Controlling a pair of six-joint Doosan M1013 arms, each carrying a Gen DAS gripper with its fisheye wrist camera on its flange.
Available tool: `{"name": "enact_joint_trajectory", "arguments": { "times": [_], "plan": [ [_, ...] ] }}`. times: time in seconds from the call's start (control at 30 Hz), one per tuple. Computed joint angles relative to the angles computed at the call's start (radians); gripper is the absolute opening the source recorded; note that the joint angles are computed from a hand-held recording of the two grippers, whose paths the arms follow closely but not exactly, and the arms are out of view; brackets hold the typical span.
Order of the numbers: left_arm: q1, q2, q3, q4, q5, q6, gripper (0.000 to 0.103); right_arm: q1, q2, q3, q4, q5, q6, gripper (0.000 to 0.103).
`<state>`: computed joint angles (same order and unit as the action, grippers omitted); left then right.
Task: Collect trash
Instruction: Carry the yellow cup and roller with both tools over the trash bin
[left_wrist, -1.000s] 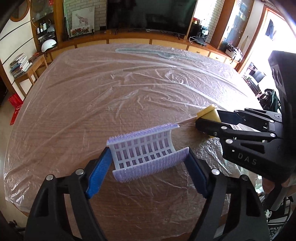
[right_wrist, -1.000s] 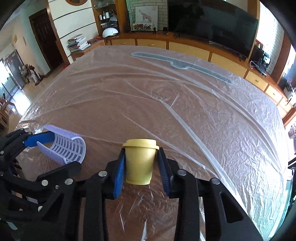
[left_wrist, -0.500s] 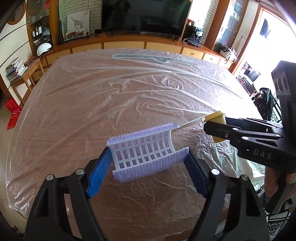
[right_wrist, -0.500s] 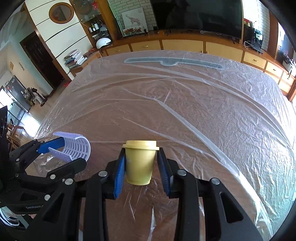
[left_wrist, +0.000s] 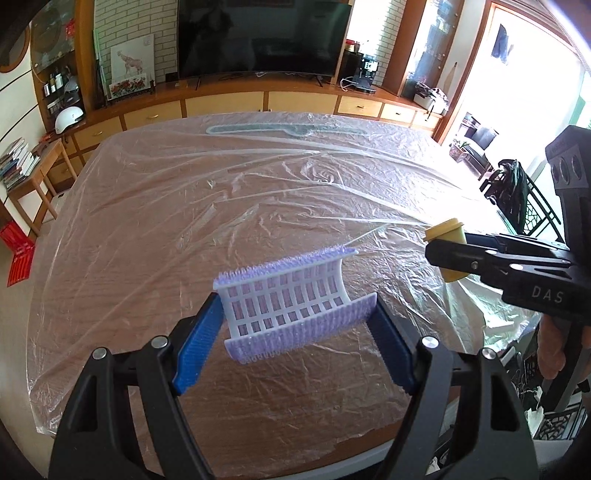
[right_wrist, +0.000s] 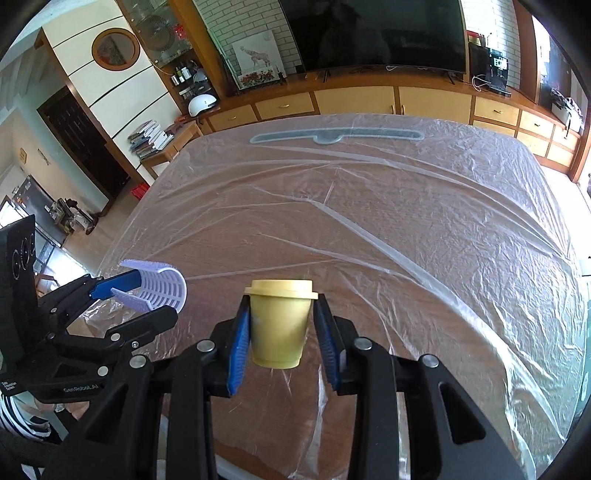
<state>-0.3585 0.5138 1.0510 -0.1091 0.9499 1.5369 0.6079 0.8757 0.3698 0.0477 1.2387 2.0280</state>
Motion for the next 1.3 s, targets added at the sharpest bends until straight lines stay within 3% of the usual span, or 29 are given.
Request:
{"name": "enact_joint_trajectory", "arguments": {
  "times": [0.5,1.3],
  "plan": [
    [-0.001,-0.062,0.070,-0.018,-0.029,0.135,0.079,0.025,-0.114,0.181,-0.022,-0.094,0.040,0.033],
    [-0.008,-0.172,0.214,-0.106,-0.016,0.360,0.079,0.070,-0.244,0.399,-0.002,-0.144,0.083,0.033]
  ]
}}
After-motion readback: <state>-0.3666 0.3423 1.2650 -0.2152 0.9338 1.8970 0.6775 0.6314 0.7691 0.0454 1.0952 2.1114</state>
